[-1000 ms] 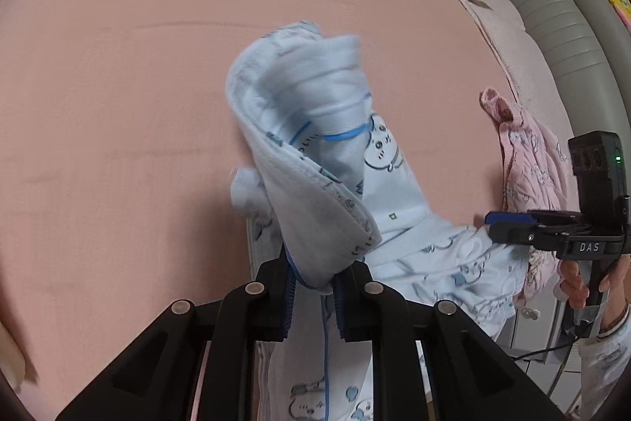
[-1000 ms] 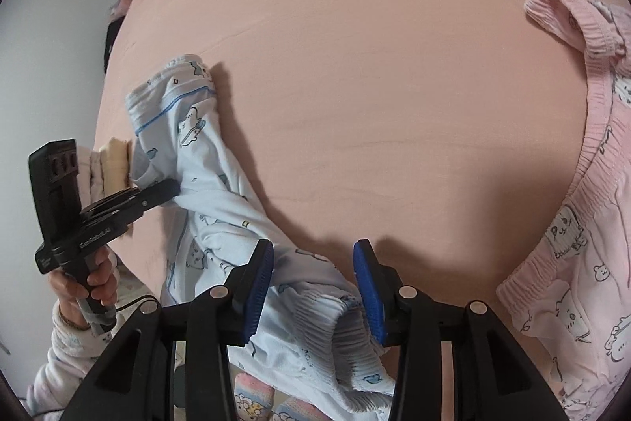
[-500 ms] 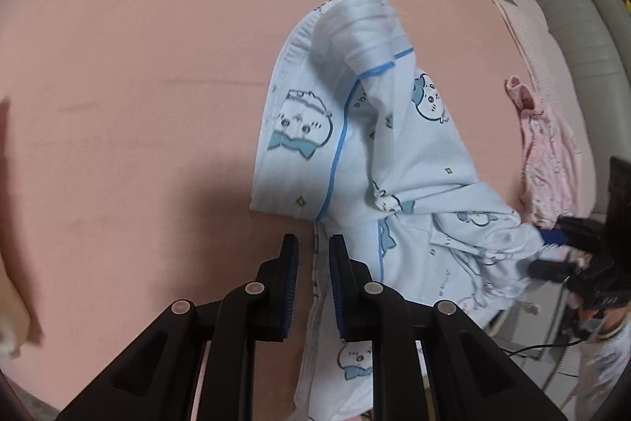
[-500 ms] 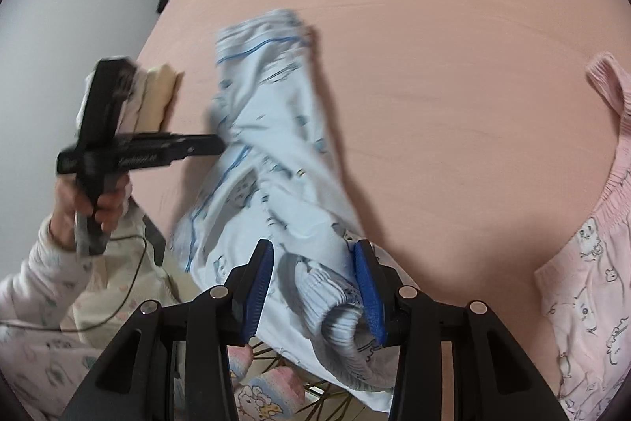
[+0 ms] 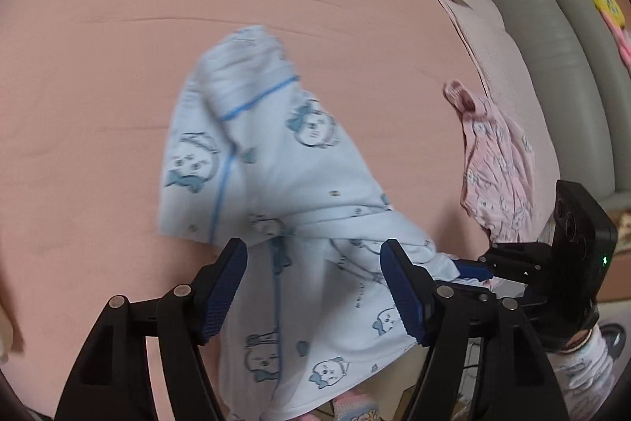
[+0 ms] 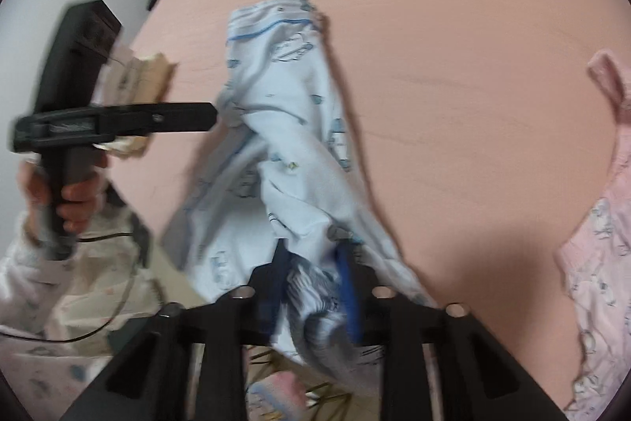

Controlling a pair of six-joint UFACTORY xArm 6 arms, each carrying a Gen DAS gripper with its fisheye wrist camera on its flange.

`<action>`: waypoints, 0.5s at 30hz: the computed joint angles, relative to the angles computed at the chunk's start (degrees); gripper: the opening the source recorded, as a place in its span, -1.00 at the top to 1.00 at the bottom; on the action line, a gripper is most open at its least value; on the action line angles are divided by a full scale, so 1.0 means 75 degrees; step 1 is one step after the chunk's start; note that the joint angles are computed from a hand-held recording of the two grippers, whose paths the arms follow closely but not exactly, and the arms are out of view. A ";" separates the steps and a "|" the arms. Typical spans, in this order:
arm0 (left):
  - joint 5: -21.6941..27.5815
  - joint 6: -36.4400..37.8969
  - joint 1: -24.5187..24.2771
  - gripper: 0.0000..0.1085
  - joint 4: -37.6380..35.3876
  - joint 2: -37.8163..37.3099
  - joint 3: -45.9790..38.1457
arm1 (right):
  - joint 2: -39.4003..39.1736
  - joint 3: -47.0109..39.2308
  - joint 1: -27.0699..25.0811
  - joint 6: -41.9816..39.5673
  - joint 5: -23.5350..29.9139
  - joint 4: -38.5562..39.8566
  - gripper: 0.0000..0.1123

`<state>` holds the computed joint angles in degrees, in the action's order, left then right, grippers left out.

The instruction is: Fold clothes

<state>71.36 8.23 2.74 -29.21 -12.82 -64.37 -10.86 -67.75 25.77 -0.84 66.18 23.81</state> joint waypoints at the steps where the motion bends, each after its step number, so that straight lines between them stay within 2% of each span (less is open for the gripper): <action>1: 0.0034 -0.0046 -0.0136 -0.26 0.0028 0.0112 -0.0098 | -0.0036 0.0015 0.0086 -0.0043 -0.0021 -0.0150 0.69; 6: 0.0378 -0.0228 -0.0500 -0.26 -0.0187 0.0330 -0.0157 | -0.0116 0.0012 0.0357 -0.0241 0.0146 -0.0359 0.72; 9: 0.0151 -0.0479 -0.0767 -0.26 -0.0259 0.0256 0.0011 | -0.0147 0.0032 0.0430 -0.0280 0.0178 -0.0381 0.72; 15: -0.0315 -0.0750 -0.1485 -0.26 -0.0497 0.0746 -0.0241 | -0.0255 0.0104 0.0596 -0.0313 0.0229 -0.0548 0.72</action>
<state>69.00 2.60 -8.40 -32.94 -7.22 -66.18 -12.77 -66.96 30.24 -3.19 67.90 19.70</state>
